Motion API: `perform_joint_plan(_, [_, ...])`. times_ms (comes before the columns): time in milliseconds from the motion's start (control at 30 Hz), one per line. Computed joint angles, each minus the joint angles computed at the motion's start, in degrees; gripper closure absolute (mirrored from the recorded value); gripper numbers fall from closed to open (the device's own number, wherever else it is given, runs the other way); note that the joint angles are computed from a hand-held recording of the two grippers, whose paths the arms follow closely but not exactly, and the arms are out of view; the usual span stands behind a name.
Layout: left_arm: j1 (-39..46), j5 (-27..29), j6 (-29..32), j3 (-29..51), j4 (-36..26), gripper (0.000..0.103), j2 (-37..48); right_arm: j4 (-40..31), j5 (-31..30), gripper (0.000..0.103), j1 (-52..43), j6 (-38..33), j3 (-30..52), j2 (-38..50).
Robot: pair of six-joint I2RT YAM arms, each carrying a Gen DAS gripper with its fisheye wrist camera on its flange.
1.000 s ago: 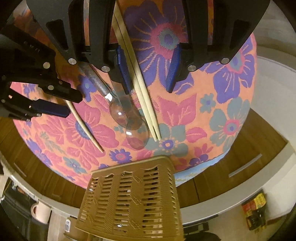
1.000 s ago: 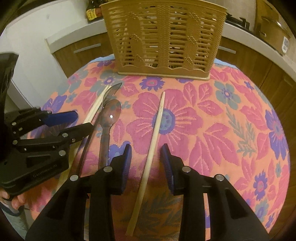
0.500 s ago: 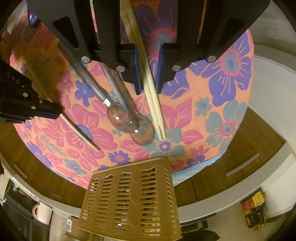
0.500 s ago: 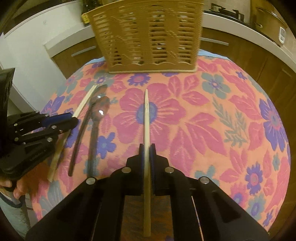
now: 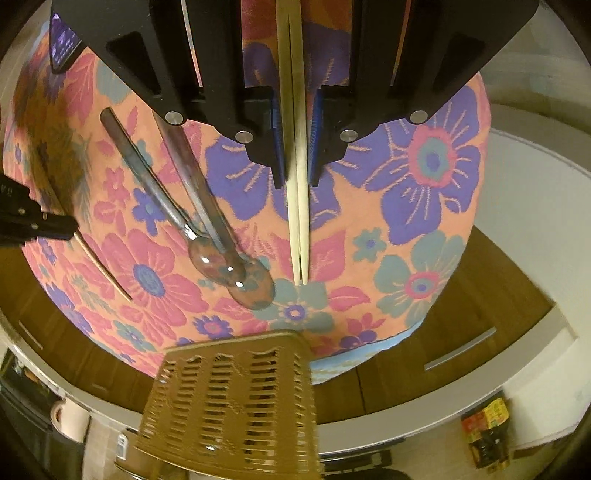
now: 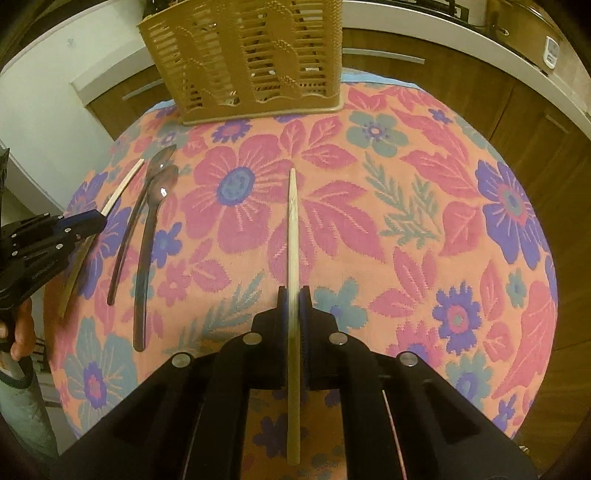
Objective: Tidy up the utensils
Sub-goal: 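Lift both chopsticks and drop them into the caddy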
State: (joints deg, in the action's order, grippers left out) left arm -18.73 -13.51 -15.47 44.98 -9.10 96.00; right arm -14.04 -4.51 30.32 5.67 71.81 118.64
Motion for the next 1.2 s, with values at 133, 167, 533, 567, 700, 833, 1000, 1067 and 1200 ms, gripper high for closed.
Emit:
perform_joint_plan(133, [0.1, 2.0, 1.0, 1.3, -1.2, 0.076, 0.5, -4.9, -1.3, 0.098, -0.4, -0.7, 4.7, 2.1])
perform_joint_plan(167, [0.2, 2.4, 1.5, 1.6, -1.5, 0.075, 0.7, -7.1, -2.1, 0.097, -0.7, -1.0, 6.5, 2.9])
perform_joint_plan(533, [-1.3, 1.4, 6.6, 7.0, -7.5, 0.092, 3.9, -25.1, -3.4, 0.097, -1.1, -4.1, 22.8, 10.4])
perform_joint_plan(567, [-1.8, 0.7, 6.4, 6.9, -7.6, 0.092, 3.9, -25.1, -2.9, 0.097, -0.9, -4.0, 22.9, 10.4])
perform_joint_plan(700, [-2.7, -0.5, 4.2, 5.6, -5.8, 0.093, 2.9, -21.0, -0.5, 0.099, 0.9, -3.3, 20.0, 9.1])
perform_joint_plan(833, [-1.5, 1.9, 3.0, 2.8, -3.1, 0.093, -2.3, -16.9, -6.6, 0.099, 1.3, -3.3, 16.1, 7.0])
perform_joint_plan(1000, [-0.8, 3.4, 2.0, 0.6, -1.2, 0.093, -11.6, -11.7, -11.6, 0.099, 2.1, -3.3, 11.5, 1.4])
perform_joint_plan(1067, [-0.6, 4.5, 1.6, 0.5, -0.6, 0.093, -15.2, -10.2, -13.5, 0.099, 2.1, -3.4, 10.4, -1.1])
perform_joint_plan(1200, [0.0, 5.8, 0.7, 2.3, 2.0, 0.093, -19.3, -6.3, -16.2, 0.099, 1.6, -4.1, 8.2, -6.5])
